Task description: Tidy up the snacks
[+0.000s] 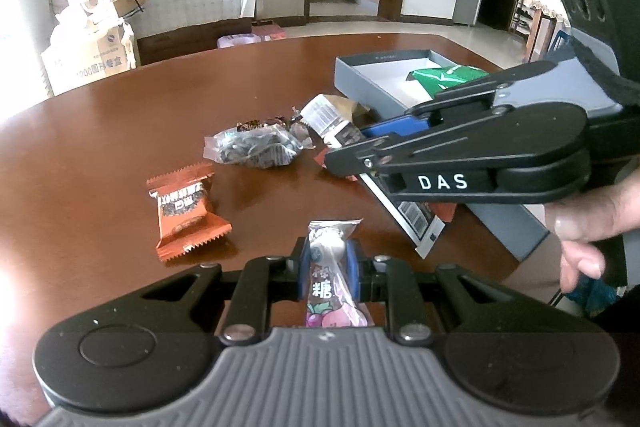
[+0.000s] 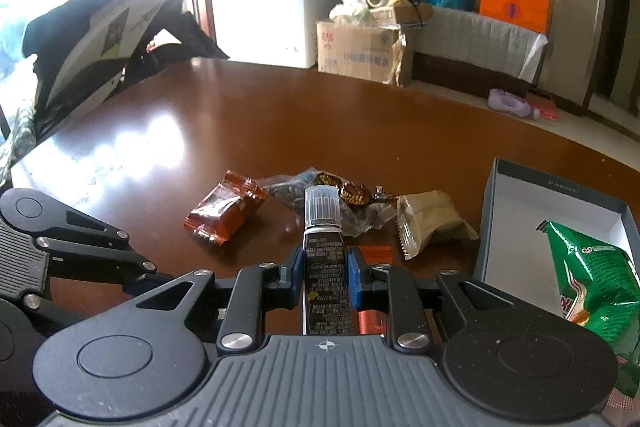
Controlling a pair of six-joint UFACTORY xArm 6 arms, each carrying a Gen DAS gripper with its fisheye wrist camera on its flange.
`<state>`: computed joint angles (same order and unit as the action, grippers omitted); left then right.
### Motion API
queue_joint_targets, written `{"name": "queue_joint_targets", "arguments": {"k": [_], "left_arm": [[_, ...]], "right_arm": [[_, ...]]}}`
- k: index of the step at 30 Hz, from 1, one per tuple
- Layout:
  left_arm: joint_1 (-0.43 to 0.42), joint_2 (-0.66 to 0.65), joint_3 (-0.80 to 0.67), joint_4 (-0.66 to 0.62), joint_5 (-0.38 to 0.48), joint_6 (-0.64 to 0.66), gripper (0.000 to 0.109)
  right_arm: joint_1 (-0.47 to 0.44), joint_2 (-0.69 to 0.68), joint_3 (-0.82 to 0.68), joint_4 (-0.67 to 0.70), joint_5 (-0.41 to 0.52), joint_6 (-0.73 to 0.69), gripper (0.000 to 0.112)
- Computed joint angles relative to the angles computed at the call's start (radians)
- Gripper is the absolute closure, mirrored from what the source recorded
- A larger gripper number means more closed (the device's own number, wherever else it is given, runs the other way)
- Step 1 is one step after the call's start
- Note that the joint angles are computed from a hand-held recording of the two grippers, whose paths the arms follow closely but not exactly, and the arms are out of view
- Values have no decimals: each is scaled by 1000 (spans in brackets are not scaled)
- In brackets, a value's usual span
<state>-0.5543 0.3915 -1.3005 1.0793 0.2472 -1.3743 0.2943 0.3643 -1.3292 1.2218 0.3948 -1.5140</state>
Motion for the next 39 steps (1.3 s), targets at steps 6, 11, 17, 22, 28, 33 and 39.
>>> {"name": "queue_joint_targets", "arguments": {"k": [6,11,17,22,28,33,39], "left_arm": [[-7,-5,-4,13,10,-17,92],[-14,-24,11,40,24,-47,92],[-23,-31,10,22,48,-40,92],[-30,-35,5,22,65,-46,92],[-39,-39,-4,28,87,-60,92],[-44,-37,-14,21,95,-52,92],[-47,-34,-24,28,108,-65,92]], "right_arm": [[-4,-23,13,55,9,-42,88],[-10,-37,20,75,13,-54,88],[-16,-56,32,102,21,-75,88],[-18,-71,41,129,23,-94,88],[-28,-84,43,163,32,-119,88],[-31,-87,43,178,33,-129,88],[-41,-104,52,213,40,-156,88]]}}
